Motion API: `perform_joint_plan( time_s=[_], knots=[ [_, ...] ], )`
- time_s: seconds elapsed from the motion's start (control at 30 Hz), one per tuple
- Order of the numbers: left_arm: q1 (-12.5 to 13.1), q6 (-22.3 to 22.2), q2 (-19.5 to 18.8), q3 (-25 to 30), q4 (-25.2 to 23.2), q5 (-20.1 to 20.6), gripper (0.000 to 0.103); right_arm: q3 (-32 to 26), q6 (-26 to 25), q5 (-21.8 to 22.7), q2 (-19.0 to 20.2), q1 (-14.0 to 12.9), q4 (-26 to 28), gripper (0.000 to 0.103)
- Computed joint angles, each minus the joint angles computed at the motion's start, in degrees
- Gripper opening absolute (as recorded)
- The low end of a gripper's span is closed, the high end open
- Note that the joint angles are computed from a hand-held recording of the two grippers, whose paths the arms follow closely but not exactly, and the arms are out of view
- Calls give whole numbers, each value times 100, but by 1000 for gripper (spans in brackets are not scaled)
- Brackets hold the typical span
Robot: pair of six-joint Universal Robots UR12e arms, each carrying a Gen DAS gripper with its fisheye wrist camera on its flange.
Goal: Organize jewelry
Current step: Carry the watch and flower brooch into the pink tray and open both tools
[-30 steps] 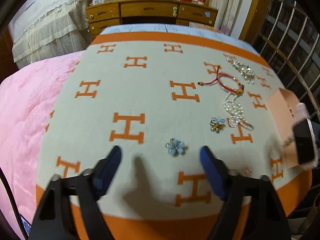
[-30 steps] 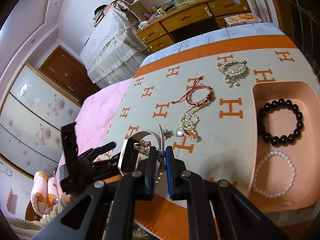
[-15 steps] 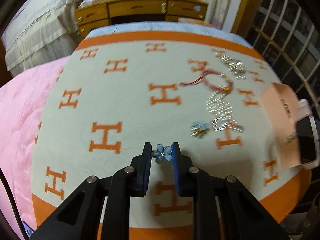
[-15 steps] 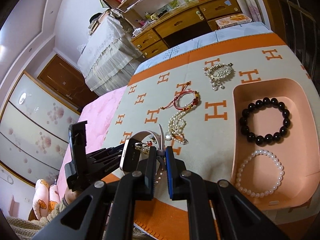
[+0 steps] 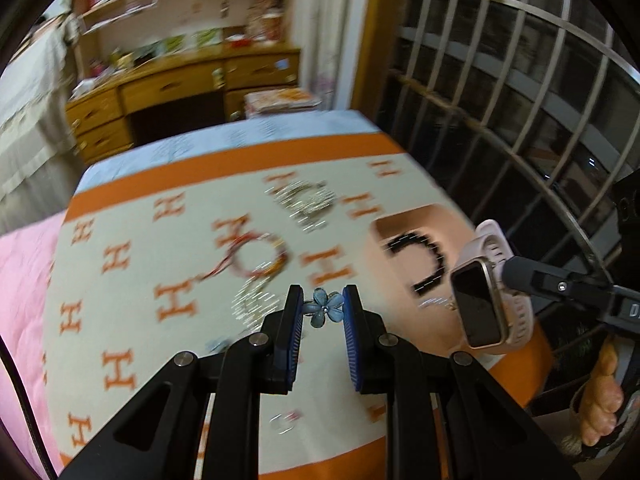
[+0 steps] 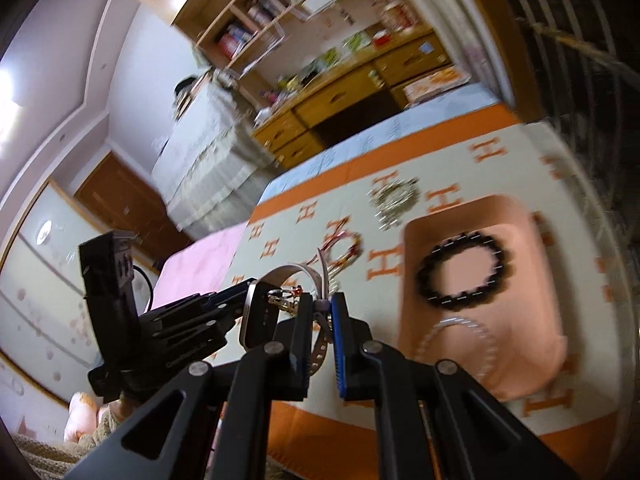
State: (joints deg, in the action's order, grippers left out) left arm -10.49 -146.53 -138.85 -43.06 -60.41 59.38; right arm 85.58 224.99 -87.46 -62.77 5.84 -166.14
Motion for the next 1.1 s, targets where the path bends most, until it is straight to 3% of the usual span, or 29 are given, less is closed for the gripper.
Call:
perform_joint_plan(
  time_s=[0.17, 0.4, 0.7, 0.9, 1.0, 1.07, 1.1],
  knots=[
    [-159, 244, 39, 52, -80, -314, 17, 351, 113, -823, -296, 42, -172, 9],
    [-371, 476, -26, 149, -451, -452, 18, 576, 246, -1487, -447, 85, -95, 9],
    [-533, 668, -171, 181, -799, -106, 18, 594, 303, -1505, -428, 23, 567, 9],
    [-534, 631, -114, -23, -669, 40, 19, 579, 346, -1161, -350, -38, 812, 9],
    [-500, 583, 9, -270, -328, 25, 32, 537, 327, -1096, -313, -46, 917, 9],
    [-470, 521, 106, -471, -14, 28, 52, 493, 271, -1050, -282, -49, 1003, 9],
    [-461, 480, 133, -533, 119, 33, 57, 477, 252, -1042, -270, -42, 1038, 10]
  ],
)
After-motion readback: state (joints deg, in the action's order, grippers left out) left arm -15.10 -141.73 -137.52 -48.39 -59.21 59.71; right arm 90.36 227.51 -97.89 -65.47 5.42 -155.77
